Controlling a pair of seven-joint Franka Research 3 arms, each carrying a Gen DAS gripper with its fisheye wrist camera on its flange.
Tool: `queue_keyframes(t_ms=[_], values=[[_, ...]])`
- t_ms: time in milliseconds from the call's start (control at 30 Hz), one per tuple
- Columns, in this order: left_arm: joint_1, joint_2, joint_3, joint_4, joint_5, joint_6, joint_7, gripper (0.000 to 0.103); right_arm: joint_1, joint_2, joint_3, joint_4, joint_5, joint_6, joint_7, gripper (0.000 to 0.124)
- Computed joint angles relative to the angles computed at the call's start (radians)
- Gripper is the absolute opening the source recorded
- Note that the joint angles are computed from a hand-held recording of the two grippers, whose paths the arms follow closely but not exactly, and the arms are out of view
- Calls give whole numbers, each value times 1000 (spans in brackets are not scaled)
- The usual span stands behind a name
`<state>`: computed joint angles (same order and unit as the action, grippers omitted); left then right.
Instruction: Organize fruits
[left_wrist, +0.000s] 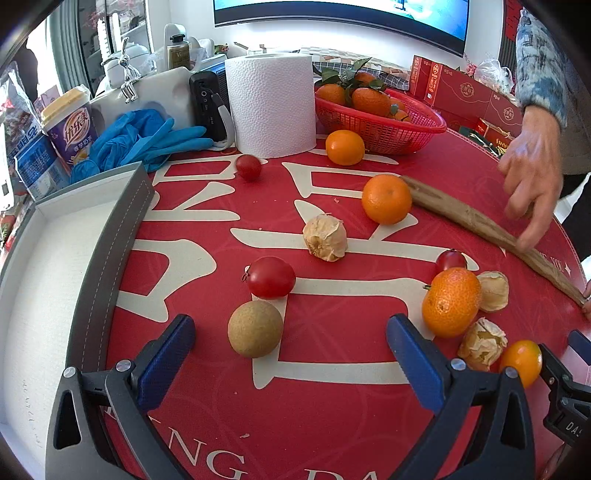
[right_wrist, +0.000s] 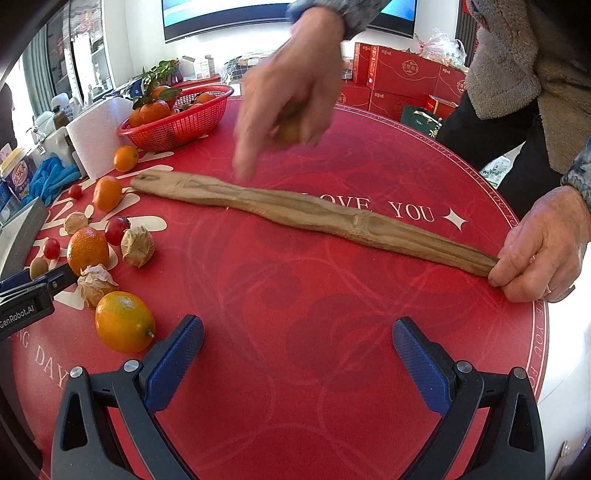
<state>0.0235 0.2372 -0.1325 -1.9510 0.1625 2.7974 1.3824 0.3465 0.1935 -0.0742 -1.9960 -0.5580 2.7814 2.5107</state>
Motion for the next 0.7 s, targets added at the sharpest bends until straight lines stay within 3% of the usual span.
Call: queue_keyframes(t_ms=[333, 433, 533, 633, 700], values=[[-5, 4, 3, 7, 11, -5, -16, 103, -6, -21, 17, -43, 20, 55, -69, 103], [25, -9, -25, 6, -53, -42, 66, 103, -39, -13, 62, -46, 164, 116, -204, 103], [101, -79, -92, -70, -296, 2, 275, 103, -109, -12, 167, -66, 442, 192, -471, 103], [100, -151, -75, -137, -398, 62, 385, 103, -56, 1, 128, -44, 425, 186, -500, 103], [93, -180, -59, -151, -468, 61, 466, 103, -44, 12, 129, -26, 462, 187, -559, 103]])
